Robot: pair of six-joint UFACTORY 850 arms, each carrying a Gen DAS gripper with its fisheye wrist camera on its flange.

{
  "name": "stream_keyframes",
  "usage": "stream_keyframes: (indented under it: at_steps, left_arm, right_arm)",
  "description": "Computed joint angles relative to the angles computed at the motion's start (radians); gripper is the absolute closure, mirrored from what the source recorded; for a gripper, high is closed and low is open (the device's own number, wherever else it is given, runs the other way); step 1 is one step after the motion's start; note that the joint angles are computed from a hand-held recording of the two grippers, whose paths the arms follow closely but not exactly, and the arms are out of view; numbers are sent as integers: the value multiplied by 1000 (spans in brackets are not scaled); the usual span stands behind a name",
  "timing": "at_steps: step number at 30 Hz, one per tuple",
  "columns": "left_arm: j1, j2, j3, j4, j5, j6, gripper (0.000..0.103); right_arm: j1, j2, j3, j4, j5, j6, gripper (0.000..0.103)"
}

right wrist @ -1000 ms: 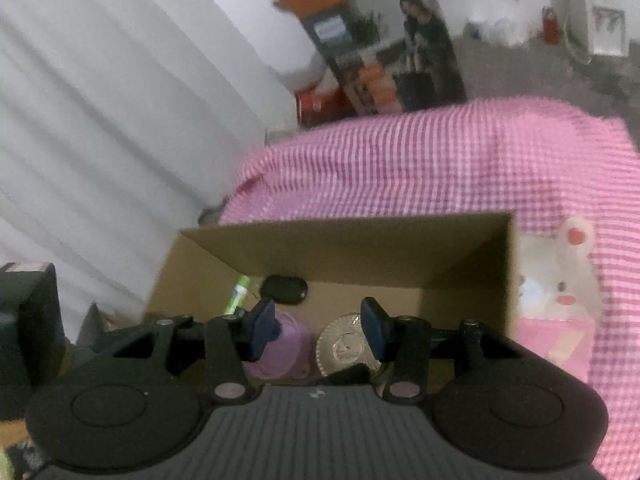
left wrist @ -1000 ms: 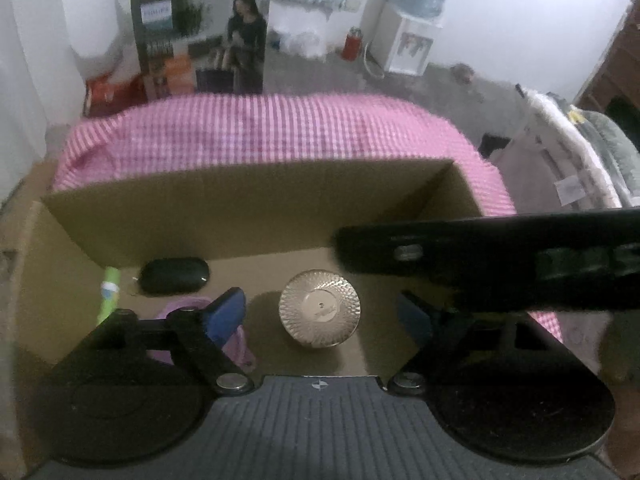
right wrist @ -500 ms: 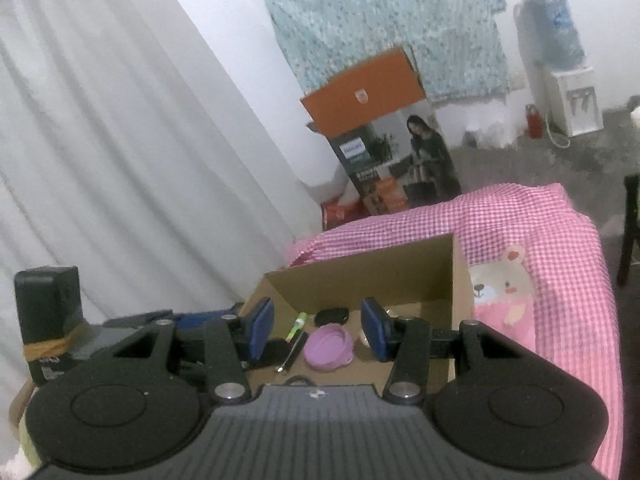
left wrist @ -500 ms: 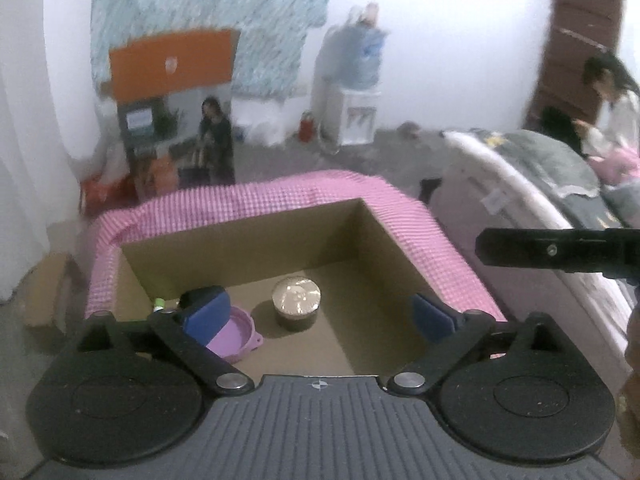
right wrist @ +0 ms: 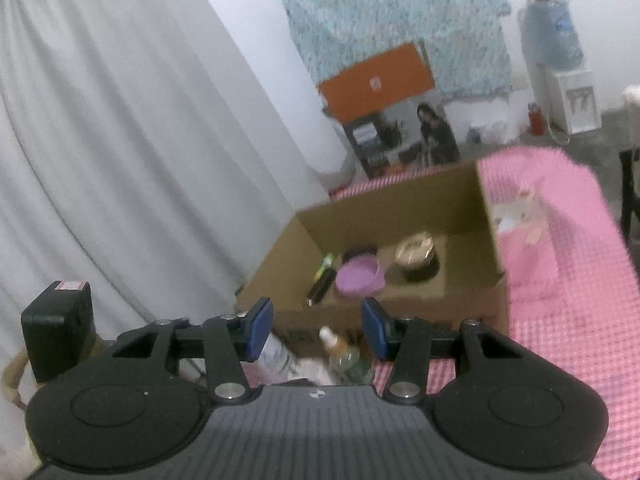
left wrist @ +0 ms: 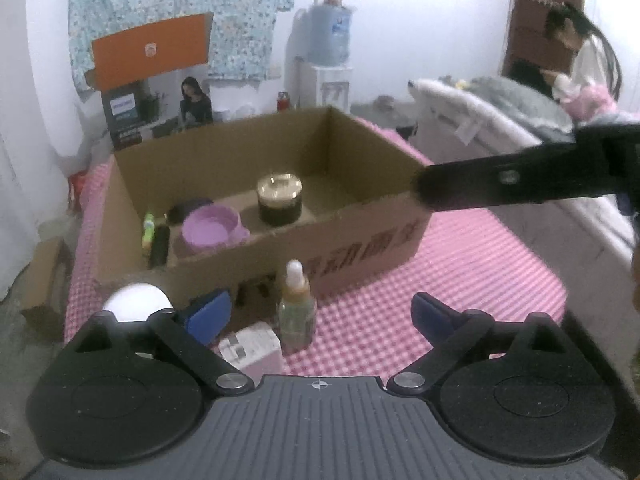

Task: Organize rigid objects
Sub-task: 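Move the right gripper to the green dropper bottle and grasp it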

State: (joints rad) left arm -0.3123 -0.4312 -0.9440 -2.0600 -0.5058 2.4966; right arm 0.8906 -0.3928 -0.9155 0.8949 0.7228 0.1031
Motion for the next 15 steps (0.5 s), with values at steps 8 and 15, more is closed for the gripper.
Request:
stream_keyframes:
  at_steps: [8,15]
  left_arm:
    - [-18,-50,-1,-163,-24,257,27]
    - [-30,-81,-26,-202,-8,304,49]
  right_arm:
    - [-28,-111,-106,8,-103,-44,55]
    - [-59,-166,-171,-16,-157,-79,62]
